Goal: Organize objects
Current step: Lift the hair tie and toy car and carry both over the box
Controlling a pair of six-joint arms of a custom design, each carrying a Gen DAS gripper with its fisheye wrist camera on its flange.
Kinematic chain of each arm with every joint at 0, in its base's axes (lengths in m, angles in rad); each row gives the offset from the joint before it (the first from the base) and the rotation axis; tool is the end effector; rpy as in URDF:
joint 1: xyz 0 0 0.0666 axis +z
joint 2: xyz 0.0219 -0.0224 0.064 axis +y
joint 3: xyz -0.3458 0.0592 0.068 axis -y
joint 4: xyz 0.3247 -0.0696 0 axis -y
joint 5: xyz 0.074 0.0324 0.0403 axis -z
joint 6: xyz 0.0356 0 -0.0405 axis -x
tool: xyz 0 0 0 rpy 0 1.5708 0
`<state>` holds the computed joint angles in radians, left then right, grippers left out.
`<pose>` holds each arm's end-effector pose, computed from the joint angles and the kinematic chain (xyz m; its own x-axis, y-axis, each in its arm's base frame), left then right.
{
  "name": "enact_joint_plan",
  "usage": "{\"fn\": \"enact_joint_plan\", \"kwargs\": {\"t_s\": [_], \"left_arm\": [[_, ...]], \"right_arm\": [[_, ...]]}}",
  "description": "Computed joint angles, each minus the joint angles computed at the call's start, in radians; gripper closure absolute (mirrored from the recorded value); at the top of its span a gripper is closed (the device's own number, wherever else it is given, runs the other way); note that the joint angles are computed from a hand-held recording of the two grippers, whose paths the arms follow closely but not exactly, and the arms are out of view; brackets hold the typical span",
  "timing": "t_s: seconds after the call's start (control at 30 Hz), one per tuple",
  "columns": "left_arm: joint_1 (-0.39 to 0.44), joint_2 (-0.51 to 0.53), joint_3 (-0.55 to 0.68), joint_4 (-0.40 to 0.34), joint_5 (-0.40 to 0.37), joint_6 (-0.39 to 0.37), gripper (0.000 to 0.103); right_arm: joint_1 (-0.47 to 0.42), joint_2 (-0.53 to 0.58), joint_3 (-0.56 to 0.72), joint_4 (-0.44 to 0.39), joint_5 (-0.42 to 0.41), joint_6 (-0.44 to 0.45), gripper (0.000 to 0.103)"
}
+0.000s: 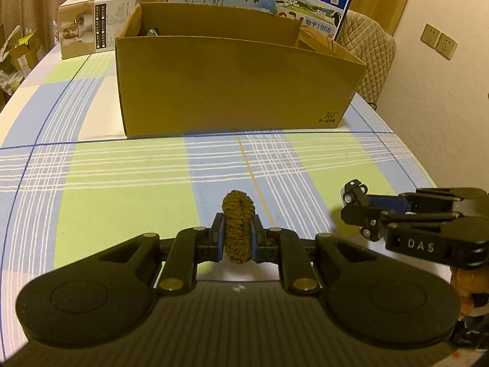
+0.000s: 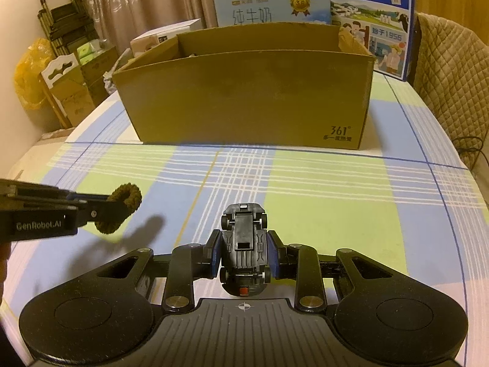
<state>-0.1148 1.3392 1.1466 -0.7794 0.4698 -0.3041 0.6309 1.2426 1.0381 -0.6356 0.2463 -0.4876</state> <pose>0.3824 -0.0607 0.3332 -0.6764 0.3468 -0.6498 0.5850 0.7889 -0.1880 0.3001 0.2080 0.3330 -0.7377 0.0238 -0.6747 -0.1076 0.9825 0.1523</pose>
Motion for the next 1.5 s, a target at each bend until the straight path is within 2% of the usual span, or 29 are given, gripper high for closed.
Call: {"fn": "enact_joint_plan", "kwargs": {"t_s": [0.33, 0.53, 0.77, 1.07, 1.23, 1.5], "left_arm": [[-0.010, -0.016, 0.010, -0.015, 0.006, -0.013, 0.090], [-0.012, -0.028, 0.066, -0.057, 0.023, -0.008, 0.090], [-0.008, 0.008, 0.243, -0.129, 0.043, 0.001, 0.090], [-0.028, 0.151, 0.555, -0.238, 0.019, -0.012, 0.090], [-0.040, 0.212, 0.669, -0.278, -0.006, -0.030, 0.090], [-0.051, 0.309, 0.808, -0.335, -0.016, -0.008, 0.090]], "right_arm": [[-0.019, -0.020, 0.024, -0.041, -0.036, -0.040, 0.076], [-0.039, -0.040, 0.100, -0.119, -0.011, 0.010, 0.076], [-0.090, -0.007, 0.268, -0.191, 0.003, 0.120, 0.076], [-0.160, 0.116, 0.531, -0.292, -0.034, 0.236, 0.076], [-0.187, 0.188, 0.671, -0.357, -0.044, 0.269, 0.076], [-0.241, 0.285, 0.811, -0.418, -0.104, 0.250, 0.076]]}}
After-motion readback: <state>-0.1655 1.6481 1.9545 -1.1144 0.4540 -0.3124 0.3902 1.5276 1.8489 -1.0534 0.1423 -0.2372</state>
